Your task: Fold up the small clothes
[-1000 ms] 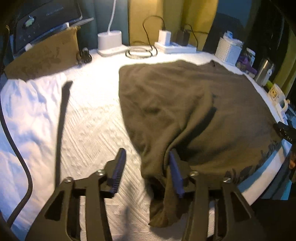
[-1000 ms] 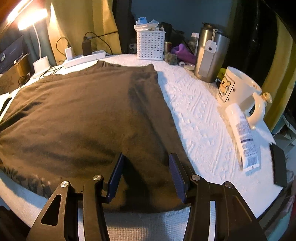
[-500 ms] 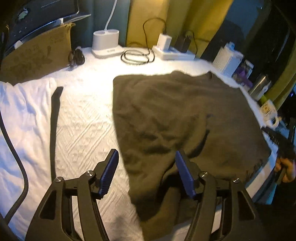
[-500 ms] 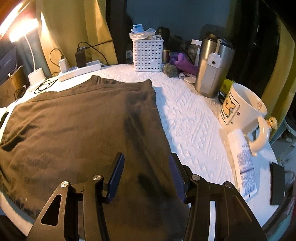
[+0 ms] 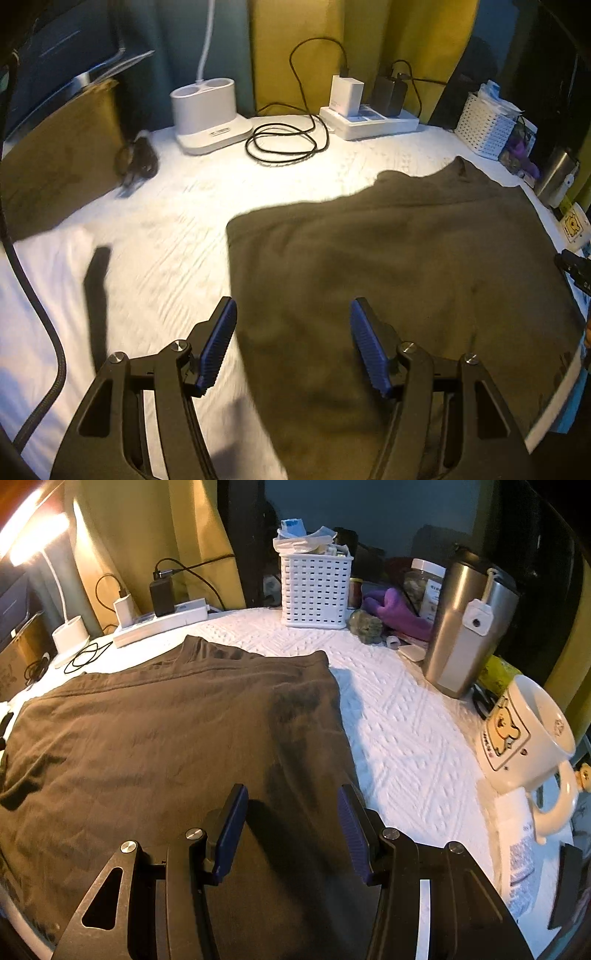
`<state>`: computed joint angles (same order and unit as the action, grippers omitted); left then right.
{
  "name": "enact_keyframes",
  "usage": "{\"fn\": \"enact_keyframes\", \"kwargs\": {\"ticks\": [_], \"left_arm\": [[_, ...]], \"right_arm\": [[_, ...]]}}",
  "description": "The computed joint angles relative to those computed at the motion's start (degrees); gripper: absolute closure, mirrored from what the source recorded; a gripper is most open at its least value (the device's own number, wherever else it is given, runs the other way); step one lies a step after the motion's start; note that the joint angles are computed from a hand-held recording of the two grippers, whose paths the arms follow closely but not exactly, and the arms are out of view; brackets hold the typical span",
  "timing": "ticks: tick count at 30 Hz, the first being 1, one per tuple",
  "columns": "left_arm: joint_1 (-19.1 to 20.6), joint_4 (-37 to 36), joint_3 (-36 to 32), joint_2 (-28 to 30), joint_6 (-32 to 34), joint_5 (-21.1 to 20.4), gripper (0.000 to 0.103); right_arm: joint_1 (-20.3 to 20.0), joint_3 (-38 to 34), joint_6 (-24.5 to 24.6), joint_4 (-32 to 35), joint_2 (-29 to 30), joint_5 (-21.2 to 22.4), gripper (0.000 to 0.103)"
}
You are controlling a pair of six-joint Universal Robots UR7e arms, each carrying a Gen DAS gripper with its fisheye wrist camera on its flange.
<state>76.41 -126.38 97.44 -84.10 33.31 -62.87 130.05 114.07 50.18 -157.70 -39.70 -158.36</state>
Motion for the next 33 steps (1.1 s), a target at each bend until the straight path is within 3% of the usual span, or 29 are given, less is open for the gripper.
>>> {"fn": "enact_keyframes", "kwargs": {"ticks": [7,17,26,33], "left_arm": [[1.0,-1.3,-3.0,5.4,-1.5,2.7,0.037],[0.4,-3.0,-2.1,4.1,-2.6,2.0,0.037],[-1.7,-2.3,2.4,-2.9,-2.1,-3.4,0.037],[-2.4,2.3,5.7,-7.3,-3.8,-6.9,0.037]], "right_arm": [[-2.4,-1.0,-1.5,-0.2,0.2,1.6,0.052],[-3.3,-1.0,-2.1,-0.4,0.0,2.3,0.052],[-1.0,-1.5,6.0,8.7,-1.2,0.5,0.049],[2.1,-1.1,13.2,15.8,-2.2,0.0,0.049]]}}
